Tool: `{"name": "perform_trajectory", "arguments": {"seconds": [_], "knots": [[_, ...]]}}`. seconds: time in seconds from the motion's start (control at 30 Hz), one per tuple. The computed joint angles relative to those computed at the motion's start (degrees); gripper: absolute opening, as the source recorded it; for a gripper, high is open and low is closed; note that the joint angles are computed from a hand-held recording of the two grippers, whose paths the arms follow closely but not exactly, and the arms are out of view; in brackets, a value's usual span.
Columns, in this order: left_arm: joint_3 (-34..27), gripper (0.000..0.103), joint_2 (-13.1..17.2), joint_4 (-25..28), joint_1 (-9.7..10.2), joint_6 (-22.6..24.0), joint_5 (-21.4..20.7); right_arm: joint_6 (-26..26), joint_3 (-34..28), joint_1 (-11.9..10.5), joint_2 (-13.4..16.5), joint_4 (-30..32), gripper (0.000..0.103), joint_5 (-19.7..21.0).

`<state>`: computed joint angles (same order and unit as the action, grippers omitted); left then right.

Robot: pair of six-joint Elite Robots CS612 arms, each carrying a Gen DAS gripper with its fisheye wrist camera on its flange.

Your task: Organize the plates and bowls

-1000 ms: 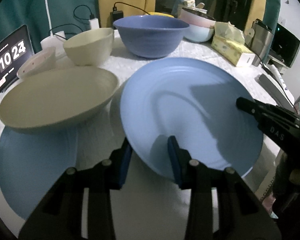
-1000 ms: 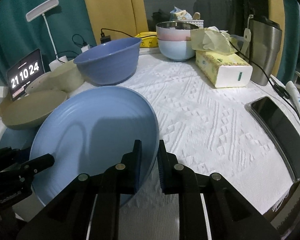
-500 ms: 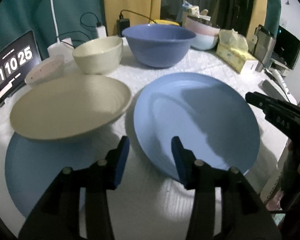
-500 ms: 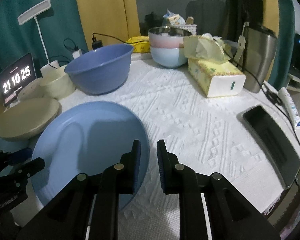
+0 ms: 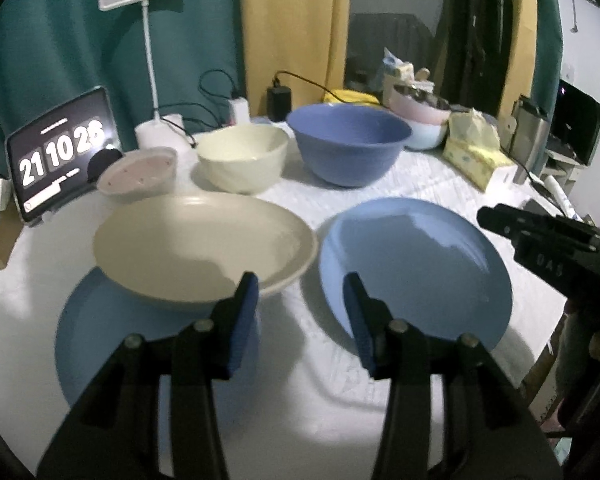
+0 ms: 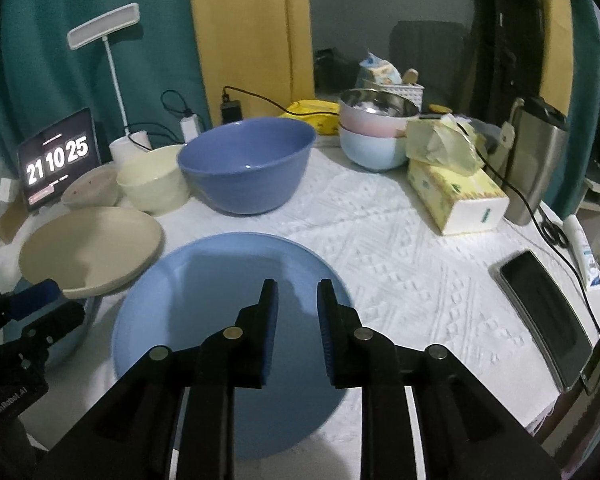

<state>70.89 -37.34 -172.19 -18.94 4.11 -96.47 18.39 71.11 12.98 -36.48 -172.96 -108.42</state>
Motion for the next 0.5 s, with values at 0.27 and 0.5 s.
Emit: {"name": "perform_trajectory", "arguments": {"seconds": [0.27, 0.5], "knots": [[0.1, 0.046, 0.1, -5.9, 1.18, -1.5, 2.2, -1.8, -3.4, 1.0, 1.2, 1.5, 0.023, 0.5], [-1.7, 0.046, 1.1, -8.0, 2.50, -2.8, 5.4, -3.5, -7.0, 1.6, 2.7, 3.1, 0.023, 1.0]]}}
